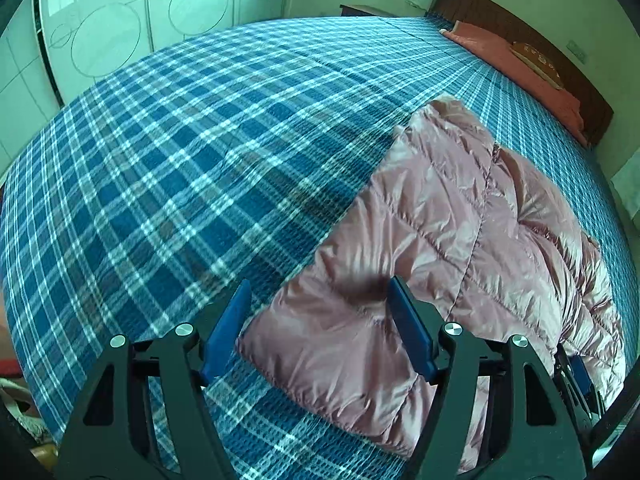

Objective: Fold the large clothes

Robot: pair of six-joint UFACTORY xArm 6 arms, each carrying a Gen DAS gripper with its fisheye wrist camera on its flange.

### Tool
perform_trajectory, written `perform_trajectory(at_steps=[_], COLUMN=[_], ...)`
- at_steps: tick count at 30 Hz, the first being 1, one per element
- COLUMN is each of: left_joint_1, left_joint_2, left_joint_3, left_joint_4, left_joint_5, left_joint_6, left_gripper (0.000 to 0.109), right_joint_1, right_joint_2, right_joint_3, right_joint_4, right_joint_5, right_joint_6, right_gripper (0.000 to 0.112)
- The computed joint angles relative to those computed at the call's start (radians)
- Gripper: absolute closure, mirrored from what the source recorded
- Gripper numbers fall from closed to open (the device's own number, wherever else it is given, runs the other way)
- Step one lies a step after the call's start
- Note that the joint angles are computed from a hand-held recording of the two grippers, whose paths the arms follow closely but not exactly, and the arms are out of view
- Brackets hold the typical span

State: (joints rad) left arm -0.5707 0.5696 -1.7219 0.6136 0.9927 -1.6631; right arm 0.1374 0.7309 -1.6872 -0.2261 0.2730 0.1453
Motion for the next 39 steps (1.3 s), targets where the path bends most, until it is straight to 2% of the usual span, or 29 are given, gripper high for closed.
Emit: perform_trajectory(at_steps=[2,4,7,13,18,22,28,31,34,37,39], left_joint_1=[0.007,0.015,0.03,0.02,0.037,0.059,0.077,0.111,0.109,0.098,0.089], left_joint_2=[0.039,0.051,0.043,-0.023,-0.047,-0.078,-0.072,-0.055,-0.041,-0.035,-0.015], left_joint_3=[-0.065,-0.071,-0.029,0.07,0.142,0.232,0.263,0.272,0.235,0.228,0.198], left_joint_4=[-0.01,-0.031,-0.069,-0.072,-0.077,-0.089,-0.046,-0.044,-0.057,-0.014,-0.031], left_joint_5=[0.038,0.024,-0.042,-0.106,-0.237,-0.397,-0.504,-0.583,-0.553,-0.601,-0.572], left_joint_6=[0.083,0.098,0.073,-0.026,-0.069,-0.124,-0.179,-0.196,-0.18,-0.163,-0.12], left_gripper=[0.036,0.033,0.032,0.031,0.03,0.03,0.03,0.02,0.019,0.028,0.028], right_joint_1=[0.0,0.001,0.001,0.001,0.0,0.002,0.005,0.004,0.004,0.004,0.003], right_joint_2=[0.001,0.003,0.004,0.004,0.003,0.006,0.006,0.004,0.003,0.002,0.002], right_joint_3=[0.0,-0.005,-0.005,-0.003,-0.001,-0.005,-0.007,-0.005,-0.003,-0.002,-0.001], right_joint_4=[0.006,0.01,0.007,-0.001,0.014,-0.002,0.008,0.005,0.001,0.013,0.014], right_joint_5=[0.0,0.001,-0.001,-0.002,-0.003,-0.003,-0.002,-0.003,-0.004,-0.005,-0.006], right_joint_6=[-0.004,-0.006,-0.004,0.006,-0.007,0.007,0.004,0.006,0.01,0.0,-0.001], right_gripper=[0.062,0.062,0.062,0.062,0.062,0.062,0.062,0.062,0.062,0.062,0.062])
